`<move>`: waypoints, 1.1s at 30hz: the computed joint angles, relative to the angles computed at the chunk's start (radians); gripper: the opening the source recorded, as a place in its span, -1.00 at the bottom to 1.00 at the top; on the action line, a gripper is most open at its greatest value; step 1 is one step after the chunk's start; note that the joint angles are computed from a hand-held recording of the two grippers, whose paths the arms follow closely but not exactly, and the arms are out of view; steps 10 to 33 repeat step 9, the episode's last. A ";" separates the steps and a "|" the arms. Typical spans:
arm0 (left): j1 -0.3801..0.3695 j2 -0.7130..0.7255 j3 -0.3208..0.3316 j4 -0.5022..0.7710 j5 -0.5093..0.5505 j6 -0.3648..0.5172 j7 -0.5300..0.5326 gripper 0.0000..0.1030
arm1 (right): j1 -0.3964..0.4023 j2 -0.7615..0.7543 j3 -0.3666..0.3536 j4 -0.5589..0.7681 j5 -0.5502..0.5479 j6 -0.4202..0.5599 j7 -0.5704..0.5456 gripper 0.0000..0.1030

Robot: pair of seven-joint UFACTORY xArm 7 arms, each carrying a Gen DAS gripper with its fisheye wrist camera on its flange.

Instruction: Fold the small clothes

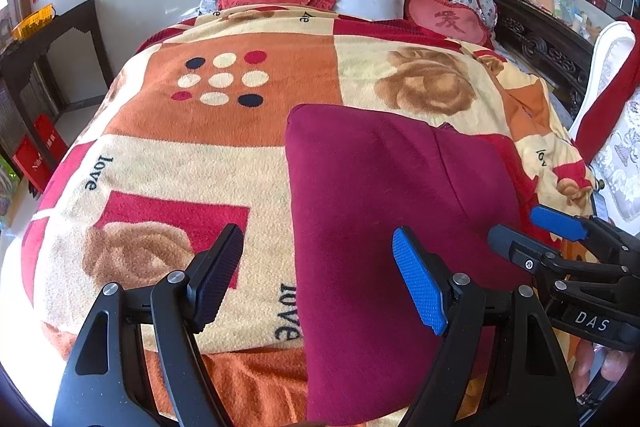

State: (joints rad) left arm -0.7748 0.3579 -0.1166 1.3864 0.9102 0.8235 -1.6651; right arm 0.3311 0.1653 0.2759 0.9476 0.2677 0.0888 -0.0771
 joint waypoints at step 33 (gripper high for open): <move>0.015 -0.002 0.010 -0.022 0.011 -0.021 -0.014 0.52 | -0.006 0.028 0.000 0.017 -0.010 0.011 0.010 0.44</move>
